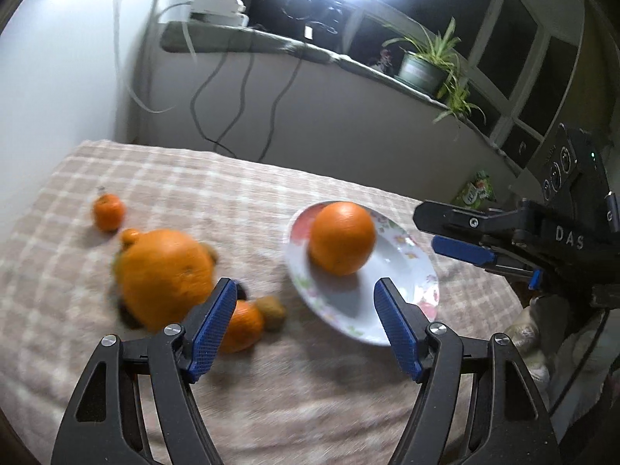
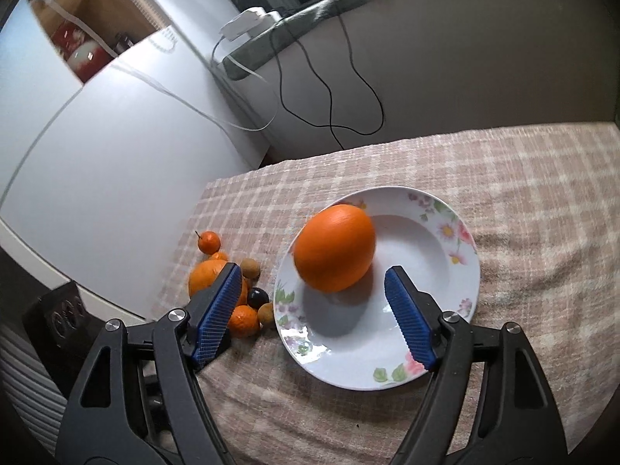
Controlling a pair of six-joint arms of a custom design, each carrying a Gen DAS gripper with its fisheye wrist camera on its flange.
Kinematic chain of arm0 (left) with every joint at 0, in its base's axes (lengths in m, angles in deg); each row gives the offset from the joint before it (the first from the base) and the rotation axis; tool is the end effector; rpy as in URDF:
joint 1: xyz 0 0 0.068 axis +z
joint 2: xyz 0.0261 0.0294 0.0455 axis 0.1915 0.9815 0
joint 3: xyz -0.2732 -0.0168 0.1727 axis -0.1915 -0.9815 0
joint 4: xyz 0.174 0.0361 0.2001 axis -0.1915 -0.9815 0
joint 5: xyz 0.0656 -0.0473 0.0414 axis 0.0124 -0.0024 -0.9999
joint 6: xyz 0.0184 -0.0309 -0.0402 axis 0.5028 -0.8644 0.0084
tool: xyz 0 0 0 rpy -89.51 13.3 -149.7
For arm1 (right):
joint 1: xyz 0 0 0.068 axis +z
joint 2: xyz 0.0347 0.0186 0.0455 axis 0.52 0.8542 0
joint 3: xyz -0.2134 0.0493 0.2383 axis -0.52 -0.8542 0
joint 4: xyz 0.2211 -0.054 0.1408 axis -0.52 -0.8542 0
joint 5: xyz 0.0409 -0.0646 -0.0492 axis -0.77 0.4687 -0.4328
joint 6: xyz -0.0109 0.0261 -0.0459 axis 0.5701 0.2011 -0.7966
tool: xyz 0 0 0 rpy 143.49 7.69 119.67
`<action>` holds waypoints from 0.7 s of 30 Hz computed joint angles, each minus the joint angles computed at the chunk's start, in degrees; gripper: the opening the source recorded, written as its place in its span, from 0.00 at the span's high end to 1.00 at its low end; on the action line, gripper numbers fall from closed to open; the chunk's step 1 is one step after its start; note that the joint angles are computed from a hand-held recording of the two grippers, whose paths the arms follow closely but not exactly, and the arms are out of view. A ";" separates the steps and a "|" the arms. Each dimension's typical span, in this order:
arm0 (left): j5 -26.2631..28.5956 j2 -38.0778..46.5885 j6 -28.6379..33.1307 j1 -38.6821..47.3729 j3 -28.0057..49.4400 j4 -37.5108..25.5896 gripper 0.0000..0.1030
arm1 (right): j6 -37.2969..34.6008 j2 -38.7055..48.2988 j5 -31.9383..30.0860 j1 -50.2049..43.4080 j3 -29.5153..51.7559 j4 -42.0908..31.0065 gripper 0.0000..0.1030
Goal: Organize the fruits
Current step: 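Lower the orange onto the plate and open the right tool, then move the right tool back to the second large orange and grasp it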
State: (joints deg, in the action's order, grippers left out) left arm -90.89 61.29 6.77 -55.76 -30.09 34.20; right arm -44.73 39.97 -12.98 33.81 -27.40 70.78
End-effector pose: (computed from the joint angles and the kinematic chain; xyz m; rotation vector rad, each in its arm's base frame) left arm 0.1384 -0.2624 0.1765 -0.3318 2.2316 -0.3147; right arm 0.2749 0.0352 0.1954 -0.5403 2.4061 0.8607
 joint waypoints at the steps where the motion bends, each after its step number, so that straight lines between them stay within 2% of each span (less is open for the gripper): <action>1: -0.80 -0.91 -1.42 -0.75 -1.03 -0.52 0.29 | 0.18 -0.58 0.69 0.75 -0.58 0.66 0.16; 11: -4.34 -6.37 -12.29 -4.25 -8.65 -4.52 0.29 | 0.74 -3.91 6.68 9.55 -4.45 6.87 0.14; 18: -4.03 -7.17 -14.40 -4.38 -12.40 -2.53 0.29 | 0.07 -6.13 11.51 16.27 -6.98 12.23 0.14; 21: -3.67 -6.62 -14.52 -4.11 -13.60 -0.46 0.29 | -0.76 -5.83 14.27 20.04 -6.30 12.13 0.14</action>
State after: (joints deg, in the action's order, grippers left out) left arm -94.56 54.67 -7.75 -59.87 -43.69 33.74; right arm -45.48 34.14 1.30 53.85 -33.70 82.92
